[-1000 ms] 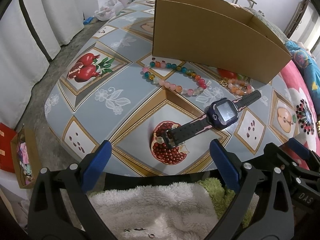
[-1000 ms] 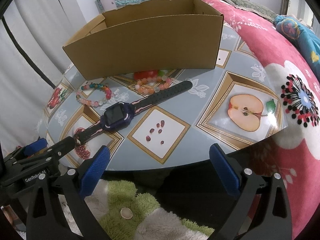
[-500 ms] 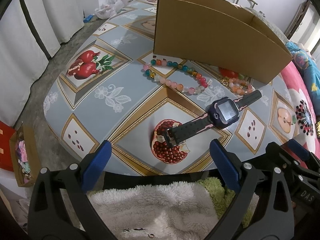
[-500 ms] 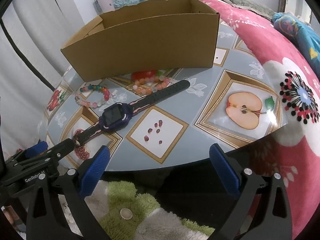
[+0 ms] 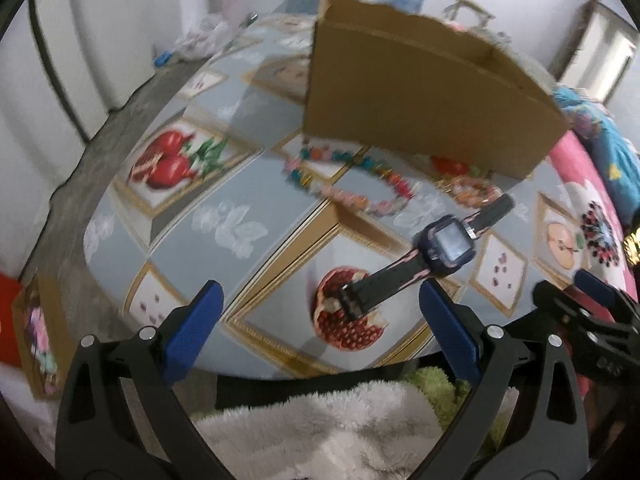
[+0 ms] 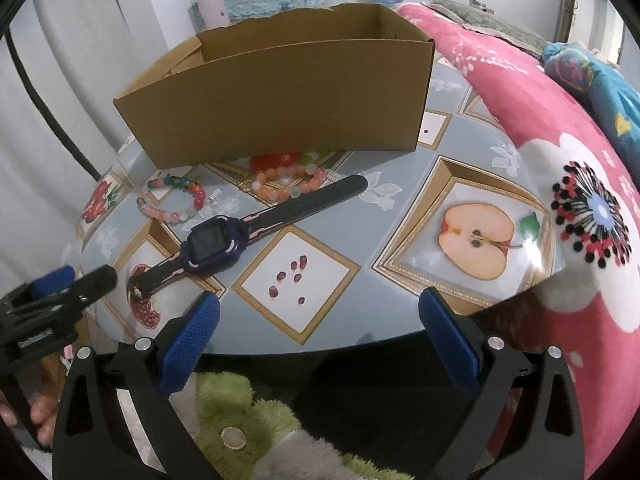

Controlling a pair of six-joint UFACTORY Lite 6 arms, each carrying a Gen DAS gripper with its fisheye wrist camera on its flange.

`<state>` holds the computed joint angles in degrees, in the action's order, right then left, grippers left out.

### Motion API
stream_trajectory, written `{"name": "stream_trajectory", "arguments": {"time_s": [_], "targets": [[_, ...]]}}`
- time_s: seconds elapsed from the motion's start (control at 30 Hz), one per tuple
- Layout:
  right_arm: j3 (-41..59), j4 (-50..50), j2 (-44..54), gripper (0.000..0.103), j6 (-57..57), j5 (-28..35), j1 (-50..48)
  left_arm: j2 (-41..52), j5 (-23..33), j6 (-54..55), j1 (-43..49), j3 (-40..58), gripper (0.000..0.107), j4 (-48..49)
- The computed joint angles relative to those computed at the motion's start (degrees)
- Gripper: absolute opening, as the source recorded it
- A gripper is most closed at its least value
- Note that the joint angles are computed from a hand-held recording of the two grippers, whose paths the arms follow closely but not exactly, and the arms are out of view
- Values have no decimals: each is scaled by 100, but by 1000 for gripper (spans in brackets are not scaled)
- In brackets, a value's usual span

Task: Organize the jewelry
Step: 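Lower the left tool onto the smartwatch strap and close its fingers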

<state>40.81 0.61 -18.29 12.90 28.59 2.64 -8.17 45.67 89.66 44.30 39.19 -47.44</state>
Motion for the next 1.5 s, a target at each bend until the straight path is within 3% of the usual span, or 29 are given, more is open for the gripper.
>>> {"name": "stream_trajectory", "arguments": {"time_s": [0.1, 0.2, 0.4, 0.6, 0.77, 0.83, 0.9, 1.1, 1.27, 1.5], "targets": [[-122, 620, -37, 97, -711, -267, -240, 307, 820, 969, 461, 151, 95, -447], [-156, 1286, -21, 97, -1471, -414, -480, 470, 1172, 1128, 553, 272, 95, -403], [50, 2097, 376, 97, -2423, -590, -896, 819, 1065, 722, 184, 391, 95, 23], [638, 2852, 1100, 97, -3378, -639, -1325, 626, 954, 1232, 108, 195, 95, -37], [1089, 3961, 1613, 97, -4543, -446, -1746, 723, 1234, 1248, 182, 317, 95, 145], [1289, 4323, 1818, 97, -4905, -272, -1912, 733, 1409, 1328, 307, 337, 90, 195], [1448, 4493, 1962, 93, -5070, -143, -2014, 800, 1501, 1293, 368, 387, 78, 279], [1601, 4837, 2091, 84, -5349, 73, -2174, 1209, 1686, 1110, 621, 619, 61, 509], [1716, 4517, 2212, 72, -5161, -35, -2060, 1451, 1782, 1001, 655, 786, 52, 574], [2003, 4239, 2560, 58, -4857, -203, -1807, 1913, 1859, 748, 558, 1057, 49, 523]]}}
